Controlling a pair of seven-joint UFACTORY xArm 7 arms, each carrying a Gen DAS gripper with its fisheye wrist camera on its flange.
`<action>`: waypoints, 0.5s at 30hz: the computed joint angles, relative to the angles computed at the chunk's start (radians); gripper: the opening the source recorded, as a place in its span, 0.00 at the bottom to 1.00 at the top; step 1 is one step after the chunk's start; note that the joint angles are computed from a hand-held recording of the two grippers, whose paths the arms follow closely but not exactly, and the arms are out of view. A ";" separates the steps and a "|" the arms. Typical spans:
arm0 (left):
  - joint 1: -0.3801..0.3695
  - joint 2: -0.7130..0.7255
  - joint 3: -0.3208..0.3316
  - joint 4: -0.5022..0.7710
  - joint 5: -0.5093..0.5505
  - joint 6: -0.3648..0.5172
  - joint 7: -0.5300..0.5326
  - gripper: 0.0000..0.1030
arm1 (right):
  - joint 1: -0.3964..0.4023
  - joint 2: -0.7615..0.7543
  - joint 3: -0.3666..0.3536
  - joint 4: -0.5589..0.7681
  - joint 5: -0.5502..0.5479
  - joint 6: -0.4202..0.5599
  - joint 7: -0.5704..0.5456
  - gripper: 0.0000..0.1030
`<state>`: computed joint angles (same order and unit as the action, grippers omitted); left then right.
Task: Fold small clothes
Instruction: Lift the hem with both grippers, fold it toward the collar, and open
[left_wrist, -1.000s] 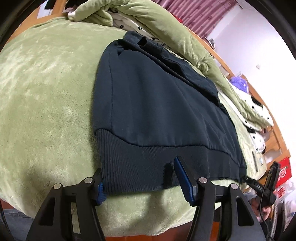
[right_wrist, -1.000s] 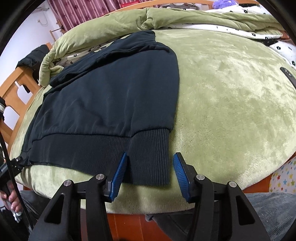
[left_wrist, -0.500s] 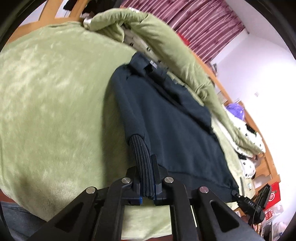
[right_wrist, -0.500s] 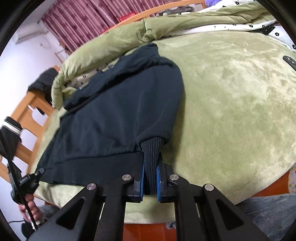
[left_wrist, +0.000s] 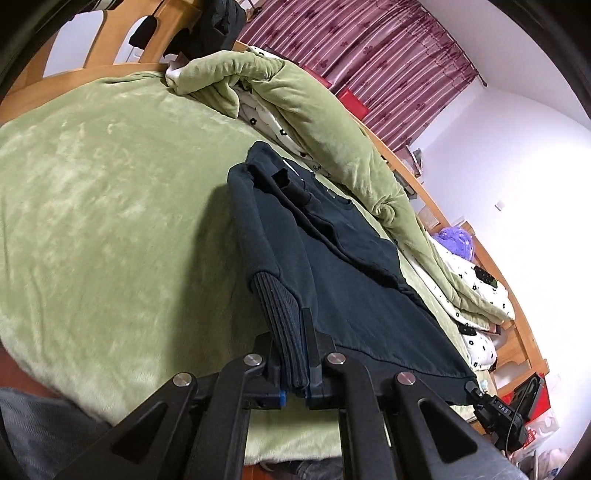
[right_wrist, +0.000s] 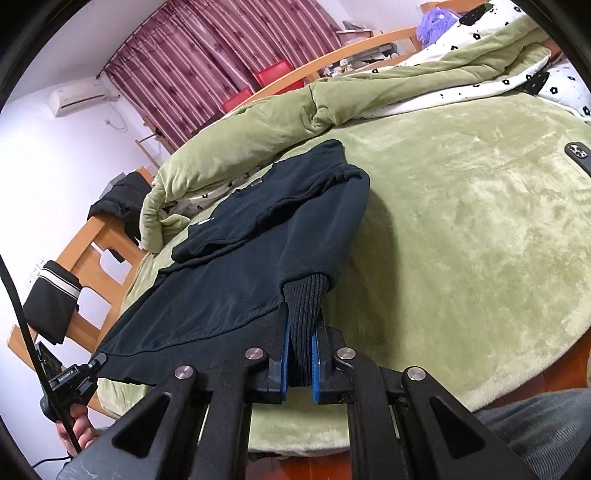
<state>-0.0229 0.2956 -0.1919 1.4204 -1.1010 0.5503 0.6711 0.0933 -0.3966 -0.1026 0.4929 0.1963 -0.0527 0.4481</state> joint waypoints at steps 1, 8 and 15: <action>0.005 -0.016 -0.002 -0.018 -0.011 0.002 0.013 0.06 | -0.010 -0.018 0.013 -0.011 -0.002 0.006 0.005 0.09; -0.007 -0.114 0.035 -0.114 -0.036 0.020 0.060 0.06 | -0.059 -0.177 0.075 -0.107 -0.032 0.057 0.034 0.09; -0.041 -0.096 0.055 -0.044 0.062 0.025 -0.053 0.06 | -0.075 -0.164 0.082 -0.043 -0.046 0.112 0.060 0.09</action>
<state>-0.0643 0.2000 -0.1366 1.3768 -1.0394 0.5757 0.6183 0.0182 -0.5606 -0.0210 0.4502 0.1501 0.0597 0.5079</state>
